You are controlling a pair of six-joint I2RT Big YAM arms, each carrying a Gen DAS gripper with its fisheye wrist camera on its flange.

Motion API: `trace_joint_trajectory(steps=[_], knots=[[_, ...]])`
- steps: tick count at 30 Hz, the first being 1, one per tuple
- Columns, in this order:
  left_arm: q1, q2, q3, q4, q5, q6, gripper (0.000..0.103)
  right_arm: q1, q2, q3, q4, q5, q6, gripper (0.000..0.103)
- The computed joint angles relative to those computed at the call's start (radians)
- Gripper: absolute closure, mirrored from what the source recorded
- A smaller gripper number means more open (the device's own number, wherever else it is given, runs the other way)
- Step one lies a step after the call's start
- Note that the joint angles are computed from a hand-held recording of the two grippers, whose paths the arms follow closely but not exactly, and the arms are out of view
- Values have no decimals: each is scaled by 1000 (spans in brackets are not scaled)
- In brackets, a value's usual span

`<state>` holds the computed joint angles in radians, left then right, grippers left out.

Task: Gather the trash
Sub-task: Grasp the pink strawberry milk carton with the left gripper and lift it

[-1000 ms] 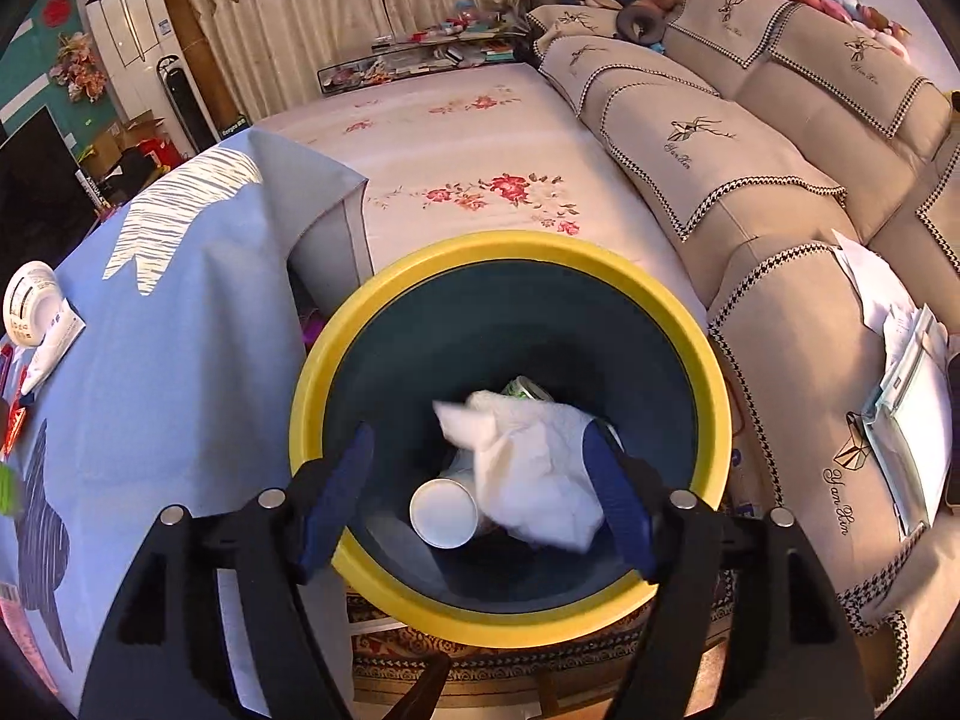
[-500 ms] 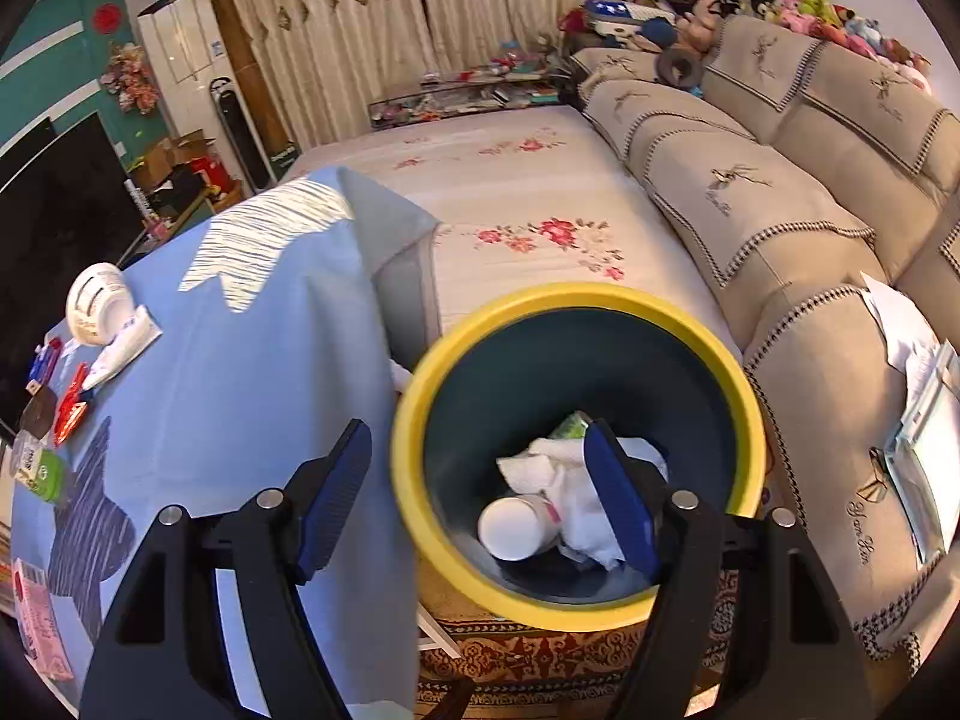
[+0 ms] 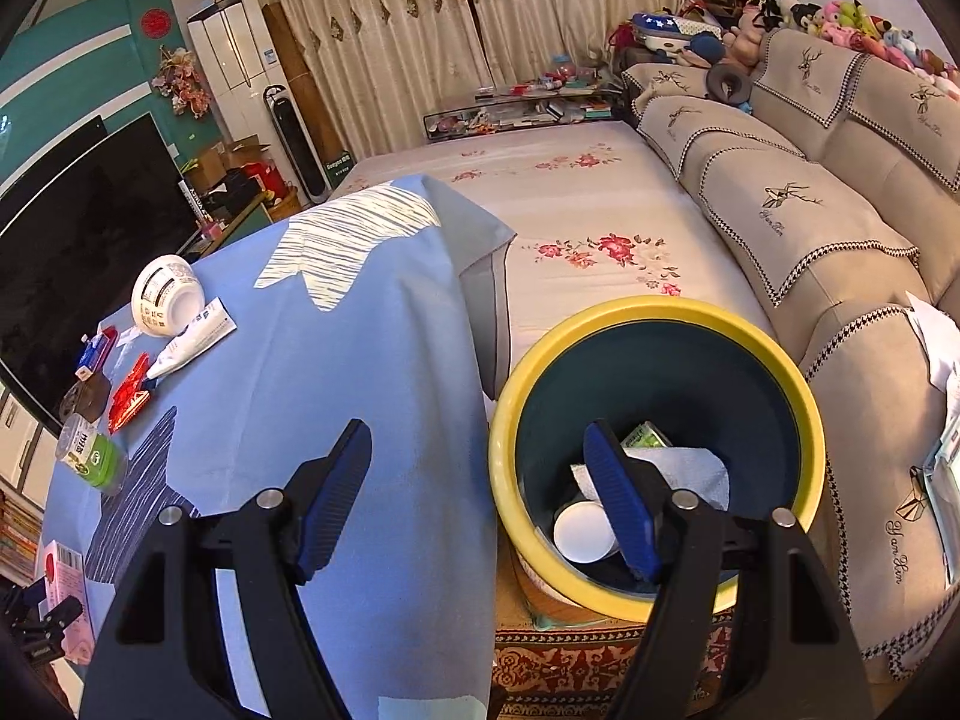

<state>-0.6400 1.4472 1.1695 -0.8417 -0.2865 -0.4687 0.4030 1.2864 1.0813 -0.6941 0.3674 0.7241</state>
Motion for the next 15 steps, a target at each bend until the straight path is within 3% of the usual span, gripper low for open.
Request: trace_joint_trajectory(steps=[3,9,11,15], knots=[[4,19,14,-5,-21,-2,14,-8,-9,-14,2,-5,16,33],[24,37,27,8,-7,18,39,-17,-27,-34,5,-6,16,33],[23,44,34,15,-6,48,49,-20,-37,-42,6,-5,17,33],[5,49,55,42,6,135,51,-26,-60,-62,3,0,24,33]])
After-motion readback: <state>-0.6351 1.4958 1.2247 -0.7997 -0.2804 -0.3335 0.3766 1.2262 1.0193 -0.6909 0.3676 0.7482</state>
